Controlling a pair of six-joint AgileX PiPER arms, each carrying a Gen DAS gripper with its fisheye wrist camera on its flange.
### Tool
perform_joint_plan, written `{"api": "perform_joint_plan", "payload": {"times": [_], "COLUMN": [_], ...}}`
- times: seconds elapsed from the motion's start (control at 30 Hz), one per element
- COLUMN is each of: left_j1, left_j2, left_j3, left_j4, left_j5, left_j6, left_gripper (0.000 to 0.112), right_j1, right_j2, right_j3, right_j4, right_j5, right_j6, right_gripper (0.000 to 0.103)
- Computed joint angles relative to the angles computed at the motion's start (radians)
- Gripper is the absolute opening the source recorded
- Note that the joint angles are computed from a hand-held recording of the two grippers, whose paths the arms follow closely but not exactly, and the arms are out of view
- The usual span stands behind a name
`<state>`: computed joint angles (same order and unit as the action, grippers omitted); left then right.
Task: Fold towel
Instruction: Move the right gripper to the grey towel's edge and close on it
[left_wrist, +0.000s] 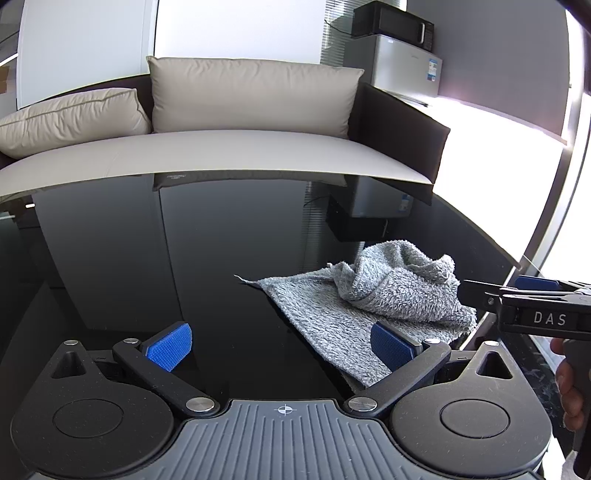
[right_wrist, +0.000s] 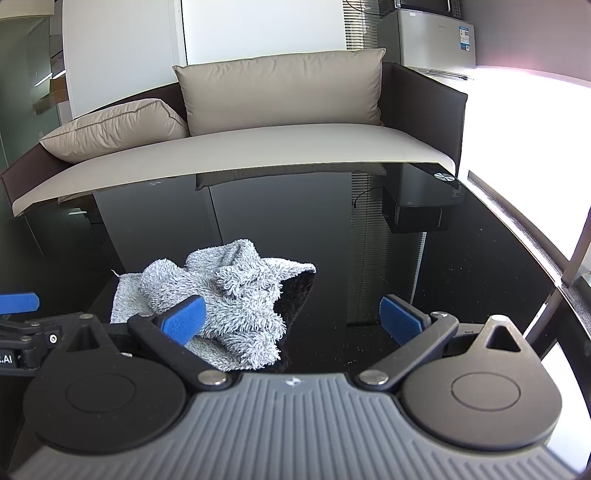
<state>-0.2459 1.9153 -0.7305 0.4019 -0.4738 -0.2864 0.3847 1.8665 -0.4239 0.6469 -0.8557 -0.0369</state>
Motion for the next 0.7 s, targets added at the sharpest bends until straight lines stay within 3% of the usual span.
{"api": "perform_joint_plan", "payload": {"times": [0.27,0.4,0.7], "left_j1": [0.002,0.006,0.012], "left_j2": [0.007,0.013,0.014], "left_j3": [-0.018,-0.032,-0.043], "left_j4": [0.037,0.054,0.091], "left_j5": [0.011,0.017,0.022], "left_j6": [-0.024,-0.036,-0.069], "left_gripper": [0.102,0.102,0.102], "right_j1": [-0.041,-0.085,-0.2], "right_j2": [0.017,0.023,0.032], "right_j3": [-0.043,-0.072,-0.149], "right_j4": [-0.076,-0.153,-0.375], "right_j5": [0.006,0.035,0.153], "right_j6": [0.044,0.081,0.254], "right_gripper": [0.102,0.076,0.067]}}
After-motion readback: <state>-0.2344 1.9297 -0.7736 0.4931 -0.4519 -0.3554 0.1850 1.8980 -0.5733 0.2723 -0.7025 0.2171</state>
